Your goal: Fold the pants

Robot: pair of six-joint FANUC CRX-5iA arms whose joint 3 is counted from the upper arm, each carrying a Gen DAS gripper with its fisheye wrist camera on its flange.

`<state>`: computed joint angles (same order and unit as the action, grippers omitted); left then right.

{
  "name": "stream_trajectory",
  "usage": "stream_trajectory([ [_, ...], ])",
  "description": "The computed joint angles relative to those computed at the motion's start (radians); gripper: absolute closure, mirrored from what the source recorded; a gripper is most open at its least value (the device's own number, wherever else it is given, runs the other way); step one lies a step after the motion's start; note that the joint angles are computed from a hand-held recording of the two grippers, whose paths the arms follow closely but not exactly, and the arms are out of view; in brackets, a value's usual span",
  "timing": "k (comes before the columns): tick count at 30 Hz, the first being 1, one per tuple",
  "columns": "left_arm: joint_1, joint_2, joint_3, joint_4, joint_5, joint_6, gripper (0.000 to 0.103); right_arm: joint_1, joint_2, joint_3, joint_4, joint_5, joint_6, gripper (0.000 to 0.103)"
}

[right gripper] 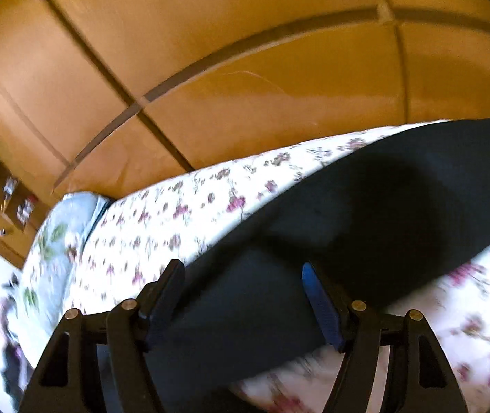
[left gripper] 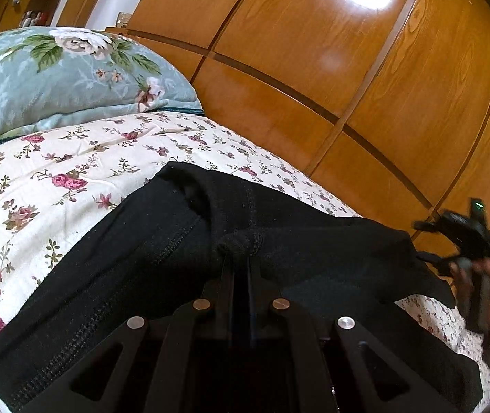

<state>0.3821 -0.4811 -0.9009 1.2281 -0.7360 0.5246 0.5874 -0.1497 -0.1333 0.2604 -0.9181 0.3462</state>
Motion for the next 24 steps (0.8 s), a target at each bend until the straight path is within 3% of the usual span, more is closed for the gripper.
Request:
stream_trajectory([
  [4, 0.0, -0.003, 0.001, -0.016, 0.002, 0.008, 0.097, -0.081, 0.16, 0.176, -0.142, -0.133, 0.013, 0.031],
  [7, 0.004, 0.008, 0.006, -0.009, -0.014, 0.001, 0.097, -0.11, 0.199, 0.204, -0.182, -0.166, -0.052, 0.038],
  [9, 0.008, 0.016, 0.006, 0.002, -0.026, -0.006, 0.097, -0.096, 0.196, 0.184, -0.131, -0.155, -0.1, 0.051],
  [11, 0.012, 0.021, 0.006, 0.009, -0.037, -0.011, 0.097, -0.085, 0.203, 0.191, -0.109, -0.181, -0.072, 0.077],
  [14, 0.017, 0.022, 0.007, 0.008, -0.046, -0.008, 0.097, -0.078, 0.164, 0.157, -0.117, -0.143, -0.022, 0.088],
  [19, 0.03, 0.026, 0.014, -0.002, -0.066, 0.007, 0.097, -0.042, 0.05, 0.068, -0.079, -0.093, -0.034, 0.091],
  [24, 0.079, 0.022, 0.046, -0.037, -0.123, 0.103, 0.097, 0.019, -0.099, -0.04, -0.013, -0.046, -0.085, 0.091],
])
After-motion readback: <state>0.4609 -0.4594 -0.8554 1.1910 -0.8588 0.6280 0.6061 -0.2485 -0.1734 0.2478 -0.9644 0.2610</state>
